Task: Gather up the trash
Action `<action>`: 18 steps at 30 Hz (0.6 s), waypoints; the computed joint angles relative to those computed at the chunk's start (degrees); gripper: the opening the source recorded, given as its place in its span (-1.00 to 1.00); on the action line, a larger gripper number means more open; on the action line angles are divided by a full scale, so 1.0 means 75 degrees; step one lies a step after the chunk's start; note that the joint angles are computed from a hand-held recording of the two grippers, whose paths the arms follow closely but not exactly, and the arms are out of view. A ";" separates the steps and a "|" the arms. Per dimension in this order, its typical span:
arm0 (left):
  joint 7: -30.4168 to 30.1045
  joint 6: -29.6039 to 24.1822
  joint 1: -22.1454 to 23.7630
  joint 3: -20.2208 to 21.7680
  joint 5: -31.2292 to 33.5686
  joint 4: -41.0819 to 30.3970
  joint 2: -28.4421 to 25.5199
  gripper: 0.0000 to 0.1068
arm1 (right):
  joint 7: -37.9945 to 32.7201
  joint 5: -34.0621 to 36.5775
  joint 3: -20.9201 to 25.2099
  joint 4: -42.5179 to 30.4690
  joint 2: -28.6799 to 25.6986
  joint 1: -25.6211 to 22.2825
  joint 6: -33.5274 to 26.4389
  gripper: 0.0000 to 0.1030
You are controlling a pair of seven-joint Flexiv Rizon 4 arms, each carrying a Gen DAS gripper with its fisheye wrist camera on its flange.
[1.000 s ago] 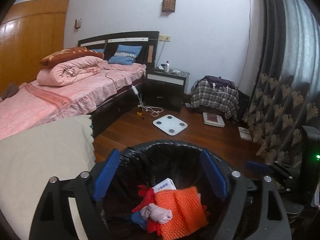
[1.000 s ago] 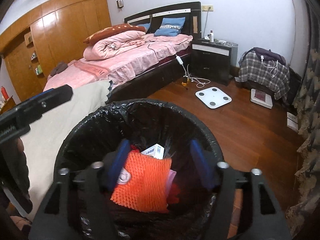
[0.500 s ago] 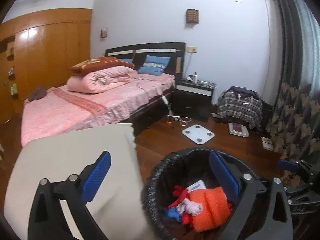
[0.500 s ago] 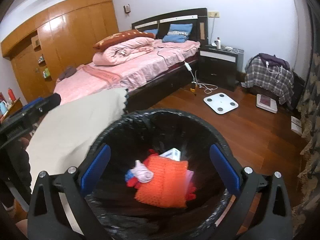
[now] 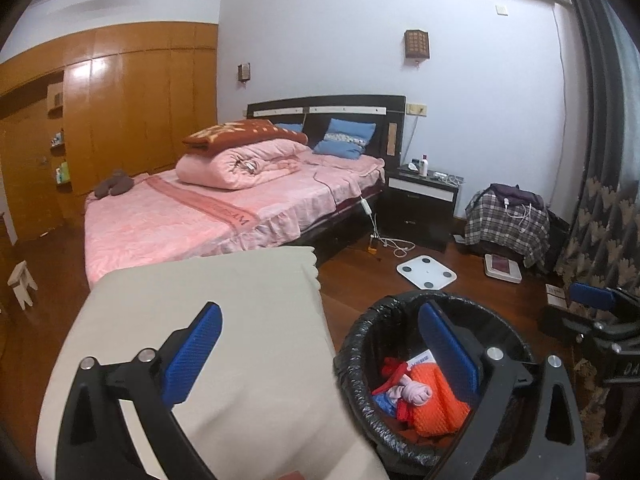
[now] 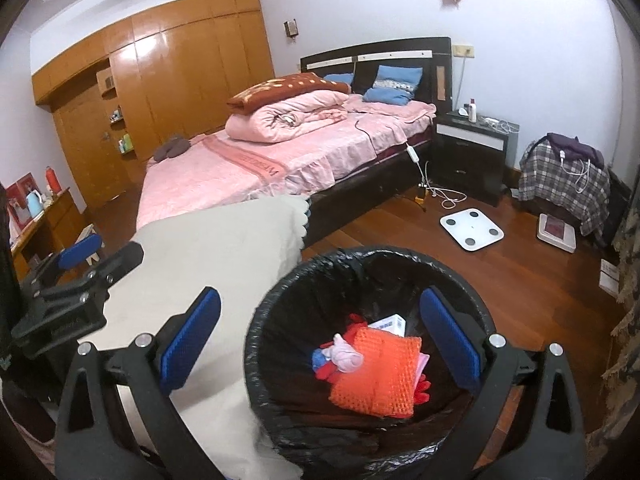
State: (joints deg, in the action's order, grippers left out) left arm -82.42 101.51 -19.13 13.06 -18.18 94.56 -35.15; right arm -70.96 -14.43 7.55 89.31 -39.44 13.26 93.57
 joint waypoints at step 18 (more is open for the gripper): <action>0.0453 0.0688 -0.0247 0.0033 -0.0479 0.0827 0.0623 0.81 | -0.0002 -0.0122 -0.0264 0.0283 0.0425 0.0357 0.0297 0.89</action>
State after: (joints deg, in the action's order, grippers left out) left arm -79.02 106.67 -20.98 13.30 -21.77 100.76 -30.48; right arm -70.98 -15.35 5.57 91.43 -36.25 15.94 95.80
